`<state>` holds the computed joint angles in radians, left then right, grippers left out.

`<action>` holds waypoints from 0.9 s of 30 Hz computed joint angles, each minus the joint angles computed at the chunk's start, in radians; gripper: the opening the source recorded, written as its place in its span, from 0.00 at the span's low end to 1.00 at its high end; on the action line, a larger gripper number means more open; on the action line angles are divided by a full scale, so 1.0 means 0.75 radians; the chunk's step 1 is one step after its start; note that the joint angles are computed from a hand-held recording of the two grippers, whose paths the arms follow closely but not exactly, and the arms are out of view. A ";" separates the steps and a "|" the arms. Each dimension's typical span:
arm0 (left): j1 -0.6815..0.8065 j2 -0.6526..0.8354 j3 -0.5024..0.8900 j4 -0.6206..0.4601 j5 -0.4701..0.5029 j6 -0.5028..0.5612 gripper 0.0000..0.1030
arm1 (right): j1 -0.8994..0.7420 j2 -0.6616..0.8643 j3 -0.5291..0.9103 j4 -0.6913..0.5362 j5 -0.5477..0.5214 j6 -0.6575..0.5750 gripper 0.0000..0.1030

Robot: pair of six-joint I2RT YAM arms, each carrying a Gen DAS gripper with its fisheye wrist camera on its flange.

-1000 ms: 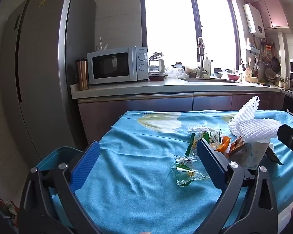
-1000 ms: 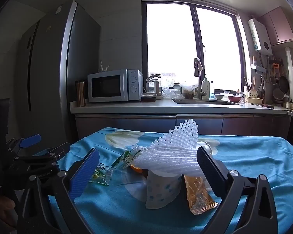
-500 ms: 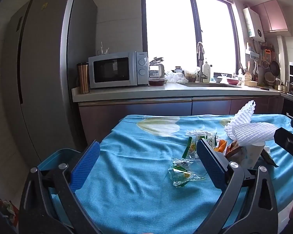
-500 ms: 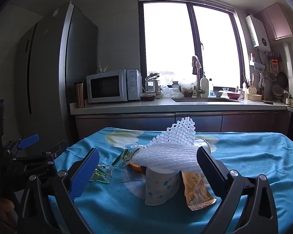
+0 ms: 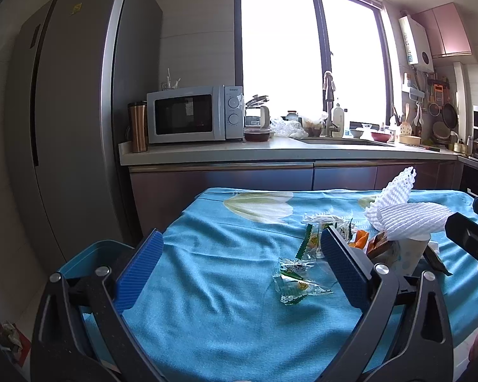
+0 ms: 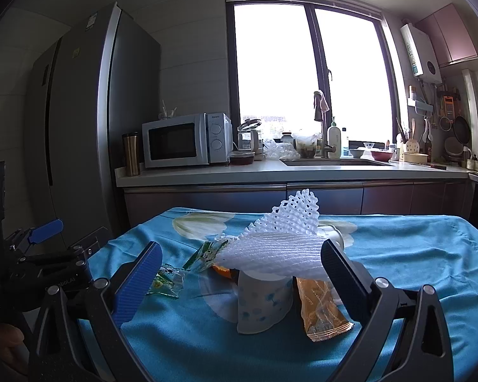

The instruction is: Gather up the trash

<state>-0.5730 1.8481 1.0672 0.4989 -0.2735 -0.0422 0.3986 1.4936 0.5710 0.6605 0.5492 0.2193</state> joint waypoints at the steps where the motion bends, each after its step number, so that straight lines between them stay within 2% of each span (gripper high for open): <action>1: 0.000 0.000 0.001 -0.001 0.000 0.000 0.95 | 0.000 0.001 0.001 -0.001 0.000 0.001 0.94; 27: -0.011 0.005 -0.011 0.017 -0.005 -0.008 0.95 | -0.015 -0.012 -0.003 -0.018 -0.038 0.017 0.94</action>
